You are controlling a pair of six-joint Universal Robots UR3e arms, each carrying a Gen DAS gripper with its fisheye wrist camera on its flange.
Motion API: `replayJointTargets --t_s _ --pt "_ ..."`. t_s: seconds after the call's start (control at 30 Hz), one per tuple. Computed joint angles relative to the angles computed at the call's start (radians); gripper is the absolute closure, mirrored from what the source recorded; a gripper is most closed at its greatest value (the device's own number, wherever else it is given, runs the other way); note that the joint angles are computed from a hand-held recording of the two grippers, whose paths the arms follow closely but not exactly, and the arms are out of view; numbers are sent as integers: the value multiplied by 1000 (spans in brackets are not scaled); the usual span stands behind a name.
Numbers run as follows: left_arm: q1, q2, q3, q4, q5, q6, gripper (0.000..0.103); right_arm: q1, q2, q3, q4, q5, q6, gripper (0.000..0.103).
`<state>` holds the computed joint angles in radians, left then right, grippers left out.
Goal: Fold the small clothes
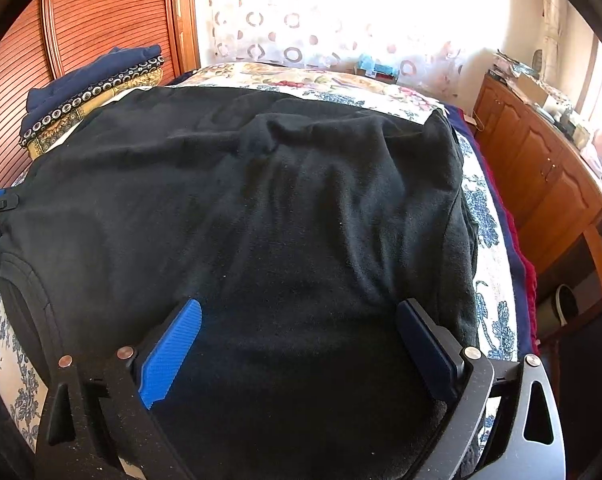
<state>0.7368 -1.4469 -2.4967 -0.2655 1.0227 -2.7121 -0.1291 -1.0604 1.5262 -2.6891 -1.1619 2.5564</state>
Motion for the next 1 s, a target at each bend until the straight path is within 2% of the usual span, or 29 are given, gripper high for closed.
replayJointTargets --t_s 0.47,0.5,0.53,0.57,0.63,0.83,0.93,1.0 --pt "-40 -52 -26 145 44 -35 45 5 -8 27 -22 -9 1 1" --pt "-36 -51 -29 145 37 -29 51 6 -10 33 -29 -13 2 1" --pt "-34 -47 -29 137 27 -25 64 6 -10 33 -28 -13 1 1" --pt "-27 -42 -28 115 9 -16 70 4 -9 32 -26 -10 0 1" --pt "-22 -28 -25 80 -23 -12 88 2 -8 28 -19 -6 0 1" --pt "-58 78 -7 58 -88 -71 92 1 -5 27 -25 -12 -2 1" --pt "-125 81 67 62 -85 -128 92 -9 -27 60 -55 -9 -21 1" --pt "-199 41 159 59 -70 -172 92 -41 -65 122 -109 39 -6 1"
